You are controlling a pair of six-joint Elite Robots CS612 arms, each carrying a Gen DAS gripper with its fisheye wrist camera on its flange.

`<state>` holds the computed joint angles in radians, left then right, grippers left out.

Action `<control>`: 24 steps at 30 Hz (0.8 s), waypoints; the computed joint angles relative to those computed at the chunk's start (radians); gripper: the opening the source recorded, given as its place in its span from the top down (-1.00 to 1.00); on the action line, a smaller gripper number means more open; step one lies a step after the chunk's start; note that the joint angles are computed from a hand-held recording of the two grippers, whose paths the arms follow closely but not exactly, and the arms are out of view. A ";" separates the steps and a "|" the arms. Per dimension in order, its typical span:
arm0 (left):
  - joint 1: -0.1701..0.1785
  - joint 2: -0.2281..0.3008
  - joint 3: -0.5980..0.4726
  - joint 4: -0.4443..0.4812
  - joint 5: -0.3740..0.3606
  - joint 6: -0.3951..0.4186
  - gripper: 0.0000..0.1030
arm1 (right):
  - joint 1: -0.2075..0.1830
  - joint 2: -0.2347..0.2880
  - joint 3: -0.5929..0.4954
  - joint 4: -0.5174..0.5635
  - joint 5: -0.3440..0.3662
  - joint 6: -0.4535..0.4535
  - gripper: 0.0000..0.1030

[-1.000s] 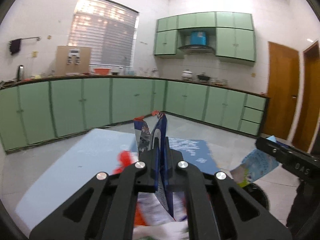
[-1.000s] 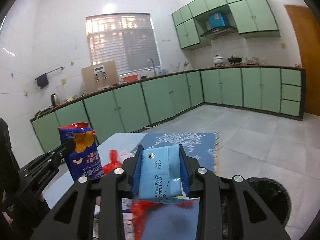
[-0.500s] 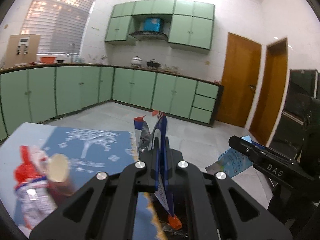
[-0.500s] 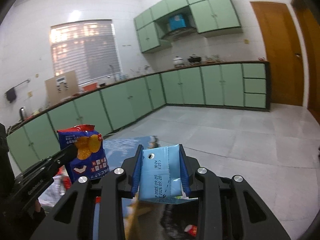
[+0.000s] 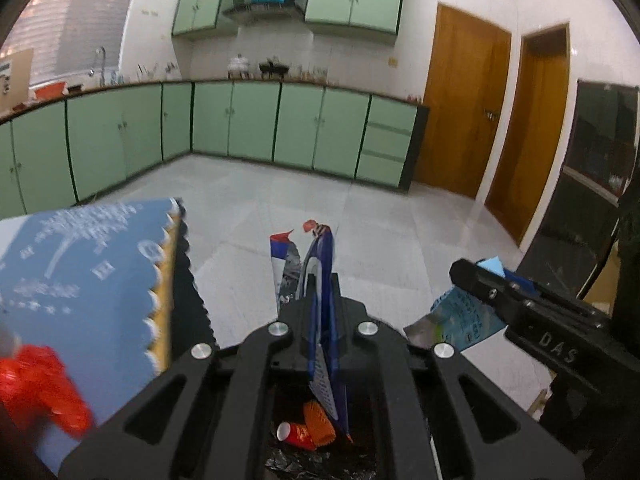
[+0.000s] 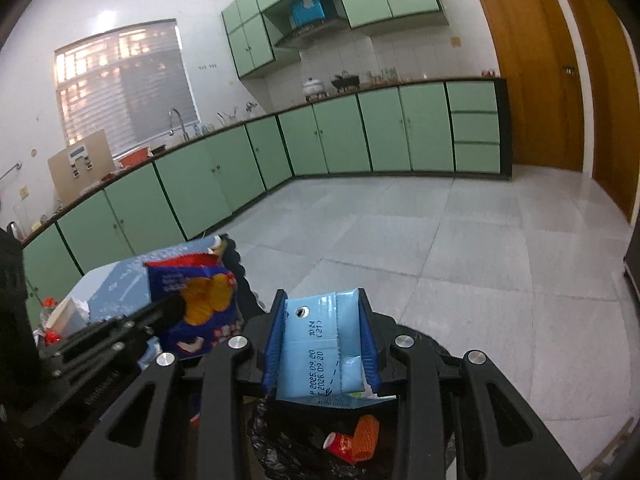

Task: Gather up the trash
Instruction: 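Carry the carton and wrapper over the bin and open both tools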

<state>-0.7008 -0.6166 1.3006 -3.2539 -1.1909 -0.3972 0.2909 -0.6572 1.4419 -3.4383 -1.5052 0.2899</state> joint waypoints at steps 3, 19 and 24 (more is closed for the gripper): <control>0.008 0.023 -0.037 0.069 -0.023 -0.026 0.70 | -0.011 0.017 -0.015 0.030 0.027 0.012 0.34; 0.018 -0.059 0.073 -0.040 0.027 -0.043 0.22 | -0.014 -0.019 0.031 -0.003 0.006 0.022 -0.17; 0.003 -0.151 0.215 -0.125 0.152 -0.026 -0.02 | 0.013 -0.052 0.069 -0.059 -0.014 0.026 -0.42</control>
